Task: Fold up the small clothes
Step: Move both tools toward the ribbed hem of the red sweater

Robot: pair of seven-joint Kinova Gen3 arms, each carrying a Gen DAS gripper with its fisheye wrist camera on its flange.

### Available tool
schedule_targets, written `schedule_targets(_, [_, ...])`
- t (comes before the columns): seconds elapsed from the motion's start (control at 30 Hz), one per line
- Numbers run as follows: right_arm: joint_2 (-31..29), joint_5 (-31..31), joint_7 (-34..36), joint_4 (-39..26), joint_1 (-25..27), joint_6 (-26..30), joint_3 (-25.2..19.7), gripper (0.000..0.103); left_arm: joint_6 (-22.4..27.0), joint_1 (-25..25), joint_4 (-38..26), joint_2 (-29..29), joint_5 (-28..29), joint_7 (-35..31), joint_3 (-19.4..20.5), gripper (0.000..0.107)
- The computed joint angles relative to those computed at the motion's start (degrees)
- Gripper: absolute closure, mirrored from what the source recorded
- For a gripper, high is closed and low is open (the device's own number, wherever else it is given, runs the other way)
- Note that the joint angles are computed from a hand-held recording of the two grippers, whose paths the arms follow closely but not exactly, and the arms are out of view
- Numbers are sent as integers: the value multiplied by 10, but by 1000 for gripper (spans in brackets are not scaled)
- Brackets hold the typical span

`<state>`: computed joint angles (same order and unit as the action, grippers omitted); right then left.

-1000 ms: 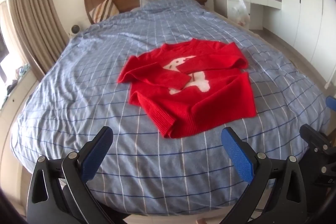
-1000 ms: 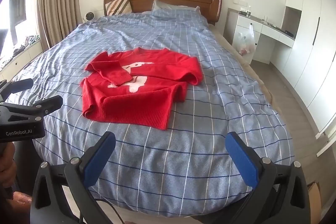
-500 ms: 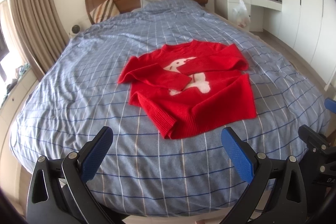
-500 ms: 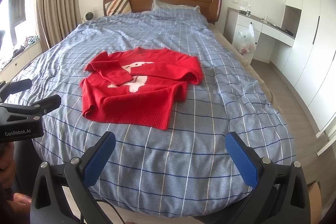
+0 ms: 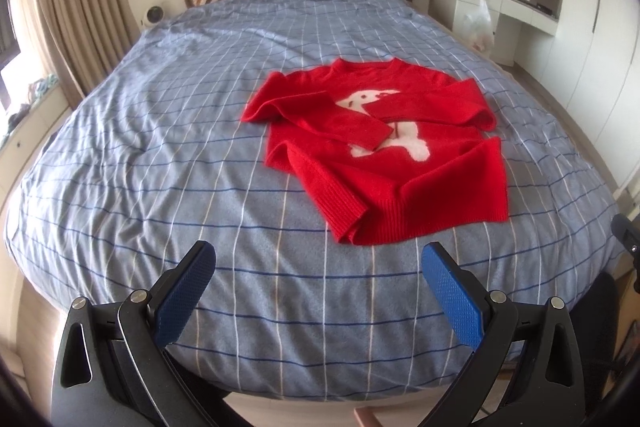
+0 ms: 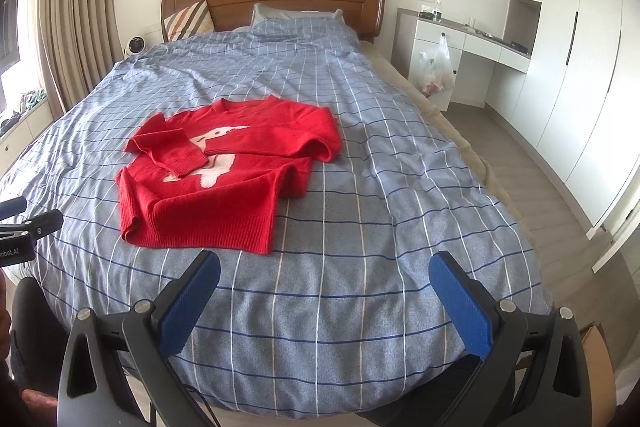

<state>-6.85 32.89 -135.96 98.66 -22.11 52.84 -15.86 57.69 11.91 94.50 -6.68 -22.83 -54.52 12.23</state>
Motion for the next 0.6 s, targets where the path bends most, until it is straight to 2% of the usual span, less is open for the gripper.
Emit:
schedule_targets(0.2, [5,-3,10,-3,-10,-10,-6,0,1,4,-2,0,-8,1,8,5])
schedule_targets(0.33, [9,-4,14,-1,-19,-12,-7,0,31,15,-15,17,-46,27,22,5])
schedule_targets(0.6, [20,-20,28,-9,-25,-4,3,0,66,43,-18,32,-92,56,17,5])
